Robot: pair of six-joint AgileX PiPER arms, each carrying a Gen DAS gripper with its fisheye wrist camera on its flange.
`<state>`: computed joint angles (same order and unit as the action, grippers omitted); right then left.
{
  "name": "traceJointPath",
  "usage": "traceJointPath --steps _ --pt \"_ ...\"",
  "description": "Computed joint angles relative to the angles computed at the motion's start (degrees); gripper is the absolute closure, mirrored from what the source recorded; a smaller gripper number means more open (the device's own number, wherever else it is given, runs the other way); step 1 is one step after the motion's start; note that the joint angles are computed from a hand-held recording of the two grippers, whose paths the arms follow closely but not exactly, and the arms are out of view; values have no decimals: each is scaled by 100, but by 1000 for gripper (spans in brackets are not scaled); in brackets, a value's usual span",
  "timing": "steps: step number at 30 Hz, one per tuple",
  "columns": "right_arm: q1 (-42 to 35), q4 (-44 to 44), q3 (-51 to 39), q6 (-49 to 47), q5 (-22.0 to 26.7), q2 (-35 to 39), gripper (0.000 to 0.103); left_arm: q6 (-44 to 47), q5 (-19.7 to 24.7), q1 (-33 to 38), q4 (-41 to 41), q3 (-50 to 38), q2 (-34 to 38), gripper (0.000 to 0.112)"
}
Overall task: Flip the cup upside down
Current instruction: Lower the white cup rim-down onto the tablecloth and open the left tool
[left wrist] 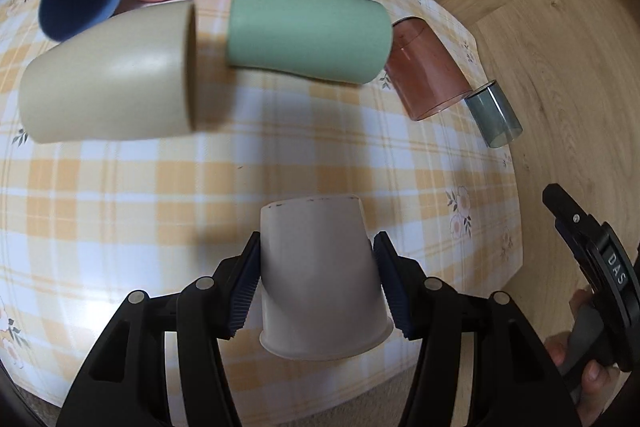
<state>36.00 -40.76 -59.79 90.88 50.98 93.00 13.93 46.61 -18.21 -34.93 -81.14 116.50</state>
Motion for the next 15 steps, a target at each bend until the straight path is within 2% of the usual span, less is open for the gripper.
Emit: traceJointPath --steps 10,15 --pt "33 136 0 -41 -133 131 15 -146 -477 -333 280 12 106 58" --pt "81 159 -70 -74 -62 175 15 -289 -529 -426 490 22 98 58"
